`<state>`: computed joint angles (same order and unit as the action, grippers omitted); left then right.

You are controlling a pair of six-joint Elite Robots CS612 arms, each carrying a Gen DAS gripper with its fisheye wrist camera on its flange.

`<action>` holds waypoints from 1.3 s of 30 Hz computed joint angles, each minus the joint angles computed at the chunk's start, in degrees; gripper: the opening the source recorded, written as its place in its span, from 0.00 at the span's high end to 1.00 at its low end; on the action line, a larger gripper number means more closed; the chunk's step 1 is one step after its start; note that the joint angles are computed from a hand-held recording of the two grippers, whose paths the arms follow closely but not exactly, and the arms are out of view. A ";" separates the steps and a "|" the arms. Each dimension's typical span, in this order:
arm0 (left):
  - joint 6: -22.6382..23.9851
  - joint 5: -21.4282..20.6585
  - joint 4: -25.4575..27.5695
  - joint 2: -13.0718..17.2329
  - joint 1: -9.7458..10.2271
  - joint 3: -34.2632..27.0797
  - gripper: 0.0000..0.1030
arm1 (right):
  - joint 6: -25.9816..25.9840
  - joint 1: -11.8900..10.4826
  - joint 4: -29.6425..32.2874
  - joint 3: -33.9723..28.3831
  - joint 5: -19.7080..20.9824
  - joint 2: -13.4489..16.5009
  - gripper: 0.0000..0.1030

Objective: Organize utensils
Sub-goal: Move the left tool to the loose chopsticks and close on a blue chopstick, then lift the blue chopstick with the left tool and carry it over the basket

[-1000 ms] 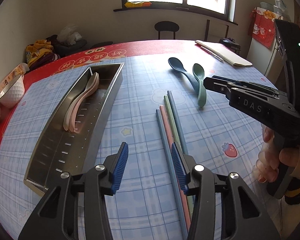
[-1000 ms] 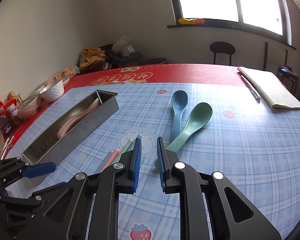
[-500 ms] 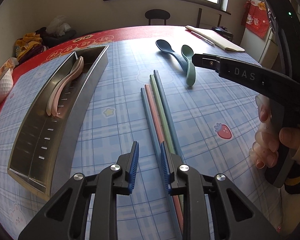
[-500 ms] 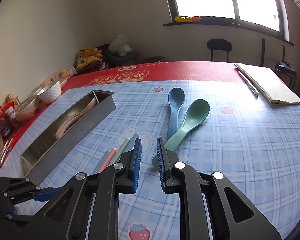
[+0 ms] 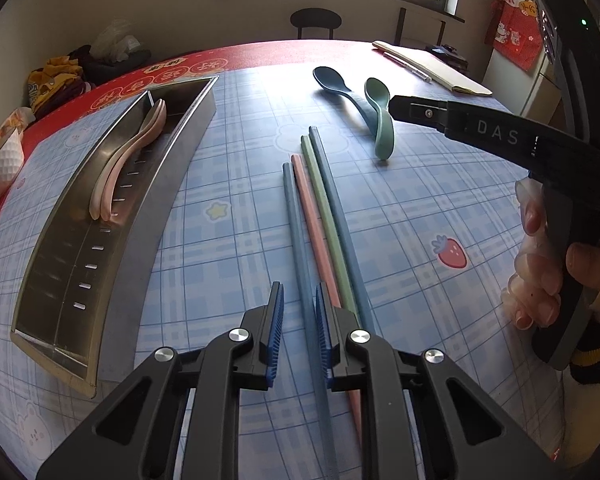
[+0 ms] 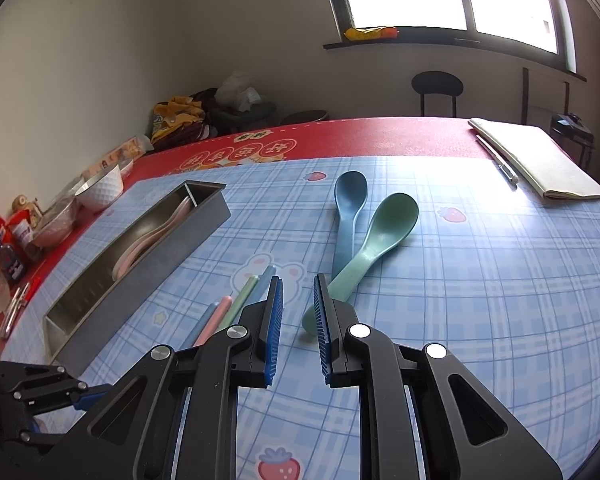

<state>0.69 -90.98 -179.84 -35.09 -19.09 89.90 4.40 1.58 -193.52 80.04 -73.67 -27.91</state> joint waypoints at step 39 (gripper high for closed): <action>2.01 -3.62 -2.01 0.90 1.03 -1.52 0.94 | 2.18 -0.37 0.38 0.09 1.05 -0.09 0.84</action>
